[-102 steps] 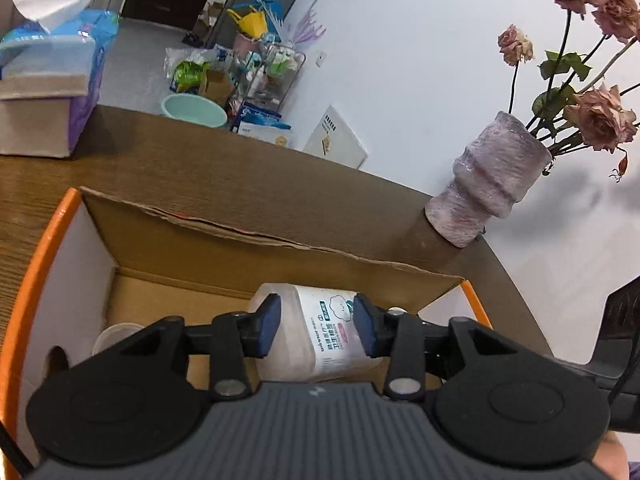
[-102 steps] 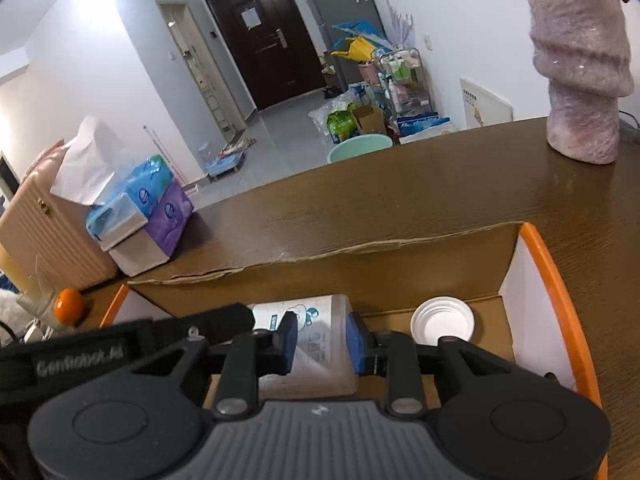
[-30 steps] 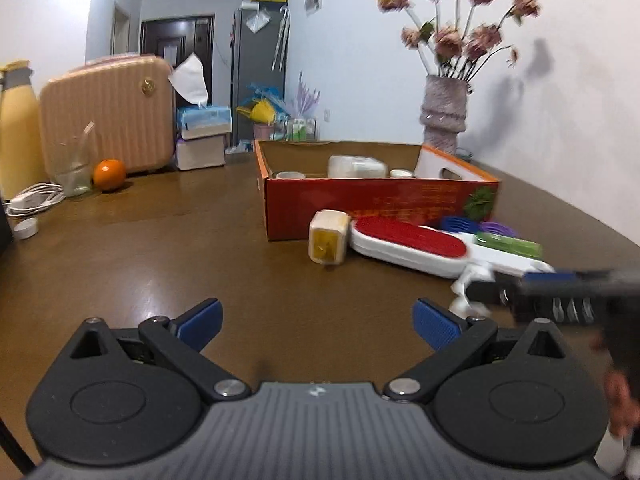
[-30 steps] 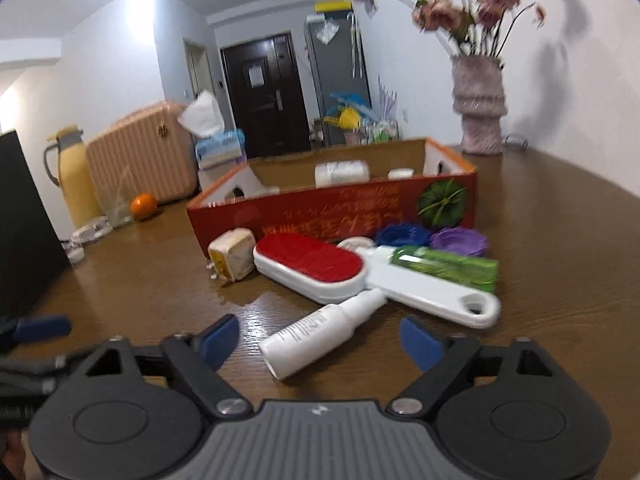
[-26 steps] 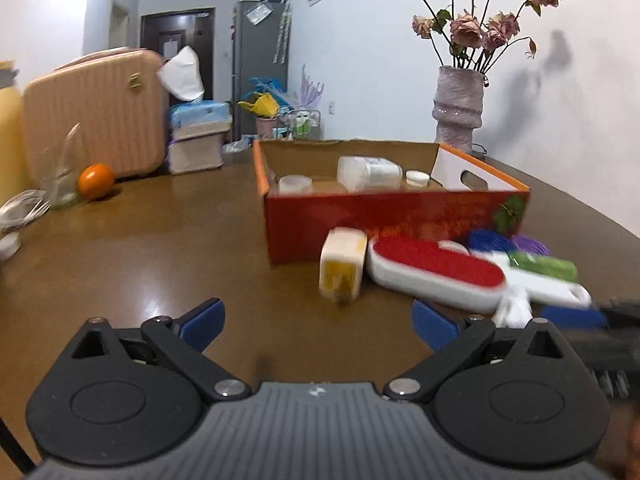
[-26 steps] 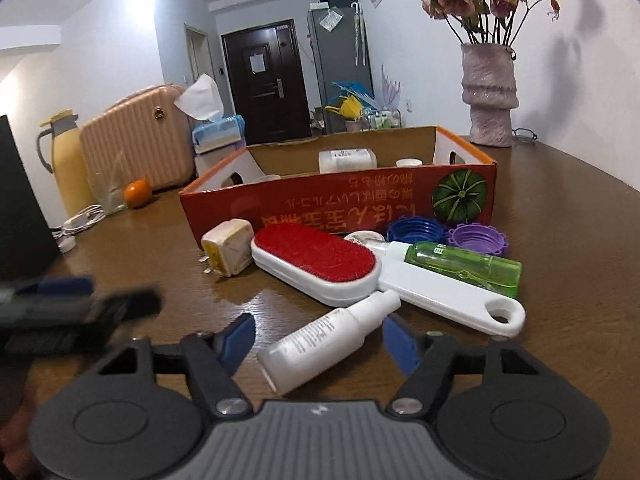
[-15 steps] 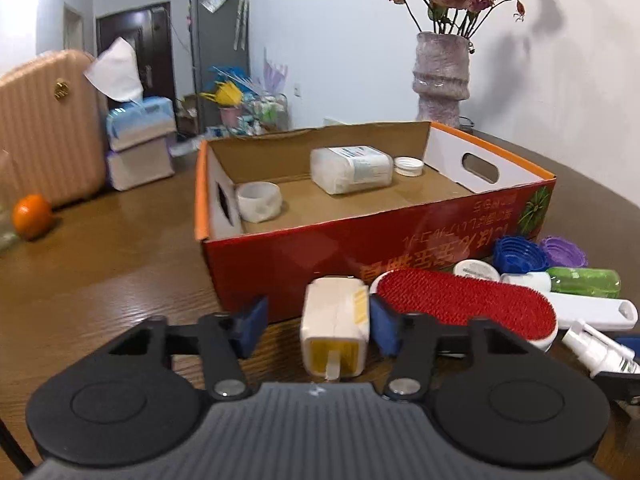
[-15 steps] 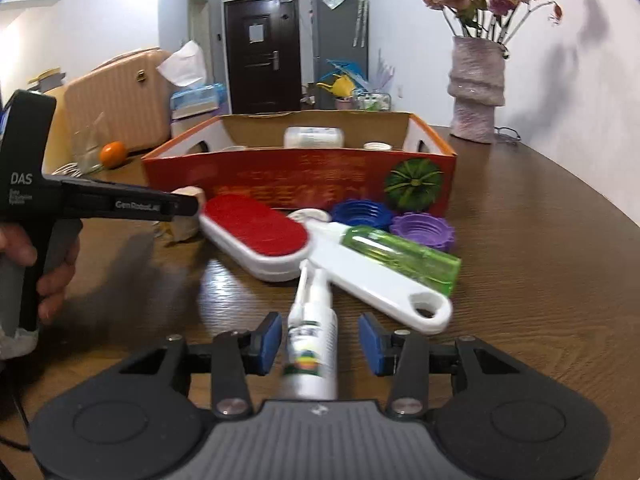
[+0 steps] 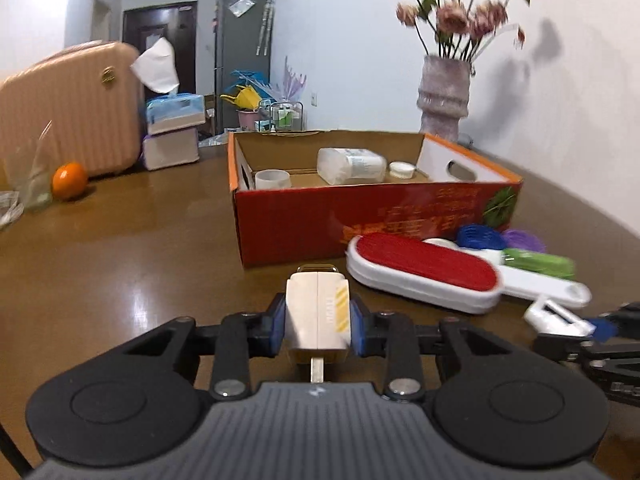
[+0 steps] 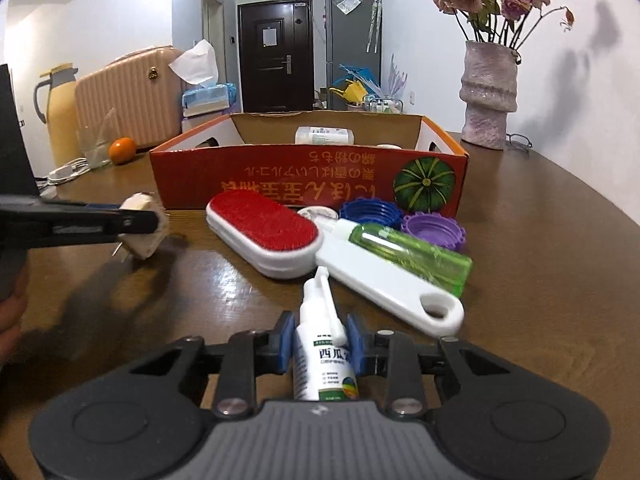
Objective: Organize rigid objects
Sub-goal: 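Carry the cream box and spray bottle into the box and release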
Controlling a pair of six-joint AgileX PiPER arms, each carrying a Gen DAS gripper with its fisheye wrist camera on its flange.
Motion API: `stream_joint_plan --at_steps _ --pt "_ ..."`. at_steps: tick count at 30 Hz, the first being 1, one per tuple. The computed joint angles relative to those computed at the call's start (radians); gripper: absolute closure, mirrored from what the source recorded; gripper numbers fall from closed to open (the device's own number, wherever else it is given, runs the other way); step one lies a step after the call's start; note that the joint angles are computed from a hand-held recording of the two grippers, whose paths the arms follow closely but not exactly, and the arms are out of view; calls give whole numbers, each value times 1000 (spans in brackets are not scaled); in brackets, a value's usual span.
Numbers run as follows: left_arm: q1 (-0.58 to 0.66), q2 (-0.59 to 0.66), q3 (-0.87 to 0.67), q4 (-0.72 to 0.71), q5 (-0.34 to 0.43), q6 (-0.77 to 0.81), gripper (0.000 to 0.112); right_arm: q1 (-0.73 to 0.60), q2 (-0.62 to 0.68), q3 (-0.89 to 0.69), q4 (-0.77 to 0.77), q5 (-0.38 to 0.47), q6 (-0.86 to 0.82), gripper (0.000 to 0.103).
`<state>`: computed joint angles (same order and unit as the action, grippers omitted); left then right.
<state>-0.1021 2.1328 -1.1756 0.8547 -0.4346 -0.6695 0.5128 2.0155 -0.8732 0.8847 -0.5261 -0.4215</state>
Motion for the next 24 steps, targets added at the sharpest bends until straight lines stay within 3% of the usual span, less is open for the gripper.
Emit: stream_joint_plan --at_steps 4,8,16,24 --pt "19 -120 186 -140 -81 119 80 41 -54 65 30 -42 -15 76" --pt "46 -244 332 -149 -156 116 80 96 -140 136 54 -101 -19 76" --pt "47 -474 585 -257 -282 273 80 264 -317 252 171 -247 -86 76" --pt "110 -521 614 -60 -329 101 80 308 -382 293 190 -280 -93 76"
